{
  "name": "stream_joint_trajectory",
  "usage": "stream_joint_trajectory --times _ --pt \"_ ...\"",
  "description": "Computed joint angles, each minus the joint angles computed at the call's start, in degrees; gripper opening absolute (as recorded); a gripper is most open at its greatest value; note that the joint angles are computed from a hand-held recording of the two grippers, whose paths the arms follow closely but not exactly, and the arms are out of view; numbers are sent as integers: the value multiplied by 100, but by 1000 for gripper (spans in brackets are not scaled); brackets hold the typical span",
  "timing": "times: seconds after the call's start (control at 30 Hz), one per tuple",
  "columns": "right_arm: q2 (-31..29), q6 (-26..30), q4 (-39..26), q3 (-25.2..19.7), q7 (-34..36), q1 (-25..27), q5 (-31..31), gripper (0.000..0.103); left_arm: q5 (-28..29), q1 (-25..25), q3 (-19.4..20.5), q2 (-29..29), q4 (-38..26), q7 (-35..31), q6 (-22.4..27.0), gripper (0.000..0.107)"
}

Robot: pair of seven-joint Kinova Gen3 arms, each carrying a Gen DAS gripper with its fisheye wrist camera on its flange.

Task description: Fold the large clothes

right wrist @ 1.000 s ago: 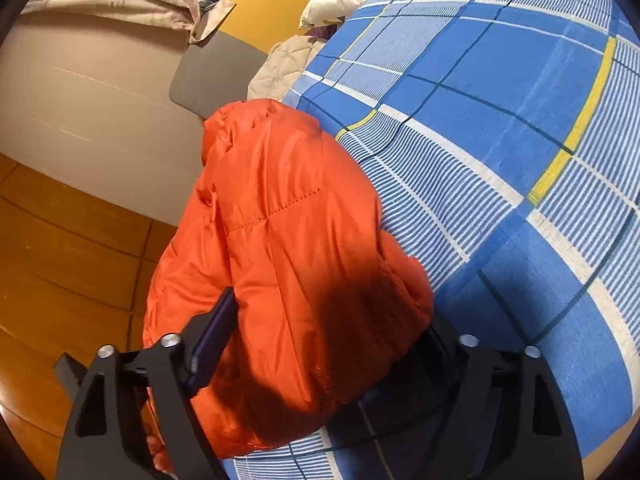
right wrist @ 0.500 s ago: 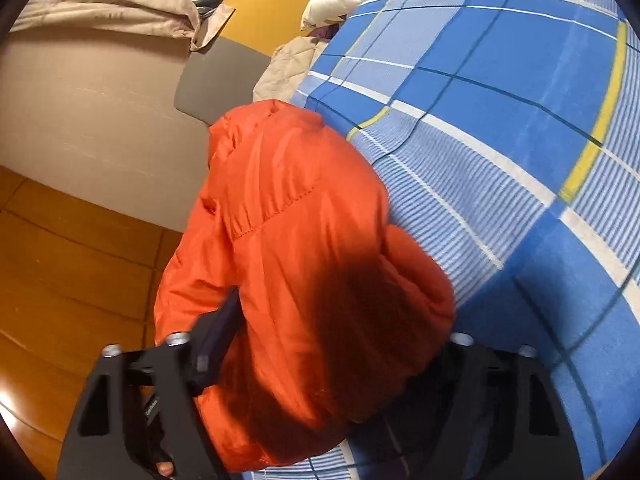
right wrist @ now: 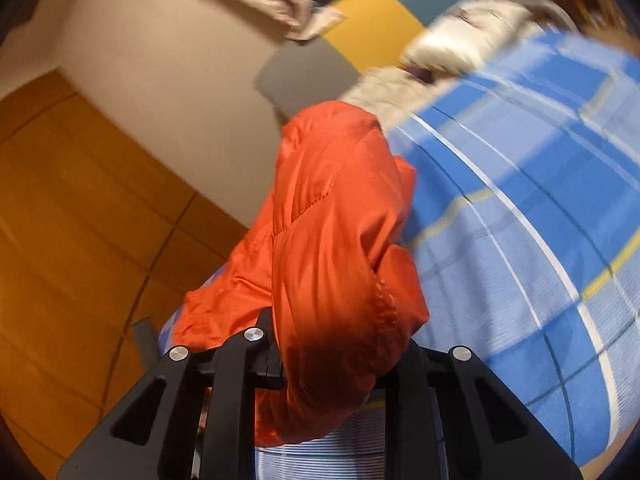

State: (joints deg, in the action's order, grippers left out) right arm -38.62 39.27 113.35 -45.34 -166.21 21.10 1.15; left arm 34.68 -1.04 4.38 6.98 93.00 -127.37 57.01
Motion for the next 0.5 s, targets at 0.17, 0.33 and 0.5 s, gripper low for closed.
stream_joint_trajectory --times 0.17,0.33,0.5 --pt "405 257 -750 -491 420 316 361 20 -145 121 -3 -50 61 18 -129 41" --pt "310 519 -806 -426 420 320 260 20 343 -271 -114 9 -312 -32 588 33" --pt "279 607 -758 -376 385 309 184 20 612 -354 -118 137 -852 236 780 30"
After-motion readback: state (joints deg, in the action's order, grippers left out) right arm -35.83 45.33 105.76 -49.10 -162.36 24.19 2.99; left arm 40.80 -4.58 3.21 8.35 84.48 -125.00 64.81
